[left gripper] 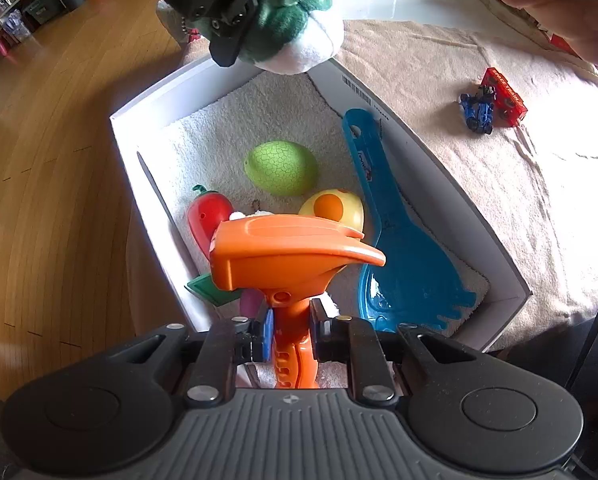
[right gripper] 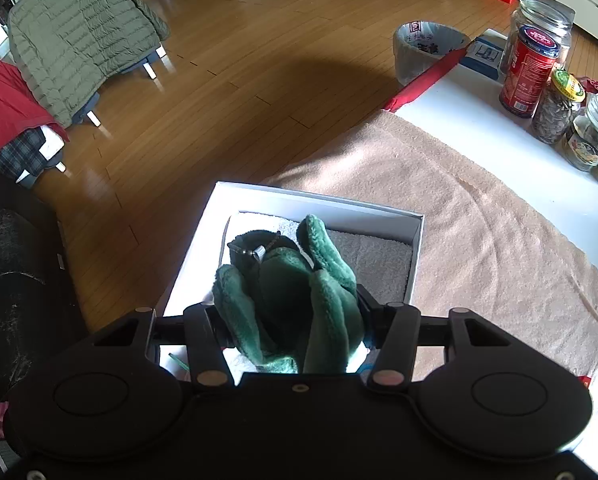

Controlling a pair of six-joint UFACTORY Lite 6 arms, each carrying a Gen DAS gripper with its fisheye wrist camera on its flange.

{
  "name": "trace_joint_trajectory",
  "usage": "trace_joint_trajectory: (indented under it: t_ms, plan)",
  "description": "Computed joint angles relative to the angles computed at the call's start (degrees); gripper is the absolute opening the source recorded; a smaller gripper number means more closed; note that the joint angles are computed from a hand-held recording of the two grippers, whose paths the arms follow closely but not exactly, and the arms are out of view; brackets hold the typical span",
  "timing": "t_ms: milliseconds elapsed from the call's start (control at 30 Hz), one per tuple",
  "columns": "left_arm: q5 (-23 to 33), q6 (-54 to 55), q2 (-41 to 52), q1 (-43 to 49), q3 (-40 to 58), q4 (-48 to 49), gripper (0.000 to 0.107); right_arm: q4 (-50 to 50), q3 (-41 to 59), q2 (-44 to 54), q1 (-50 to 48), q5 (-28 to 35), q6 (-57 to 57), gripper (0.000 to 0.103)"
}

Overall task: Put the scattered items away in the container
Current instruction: 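Lower the plush and hammer with both tools over the box, then open the right tool to drop the plush while the left tool releases the hammer, then move both tools back over the two cars on the cloth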

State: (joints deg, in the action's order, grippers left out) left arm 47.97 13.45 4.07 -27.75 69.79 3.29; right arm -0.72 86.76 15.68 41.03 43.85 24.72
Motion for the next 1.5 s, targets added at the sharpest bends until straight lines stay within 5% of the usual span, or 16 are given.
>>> trace_joint_trajectory:
  t_ms: [233, 400, 567, 1133, 1500]
  plan:
    - [0.5, 0.5, 2.1, 0.3, 1.6, -0.1, 0.019, 0.0, 1.6, 1.5, 0.1, -0.4, -0.2, 0.054]
    - [-0.1, -0.2, 1.5, 0.0, 1.3, 0.9, 0.046, 0.9, 1.0, 1.2, 0.1, -1.9, -1.2, 0.058]
    - [0.0, -0.7, 0.7, -0.5, 0.6, 1.9, 0.054, 0.9, -1.3, -0.9, 0.2, -4.1, -0.7, 0.058]
    - [2.1, -5.0, -9.8, -4.9, -6.3, 5.4, 0.067, 9.7, -16.7, -19.2, -2.2, -7.9, -3.3, 0.06]
    - [5.8, -15.7, -15.4, -18.1, -7.3, 9.8, 0.07, 7.0, -30.6, -37.8, -9.8, -4.9, 1.8, 0.066]
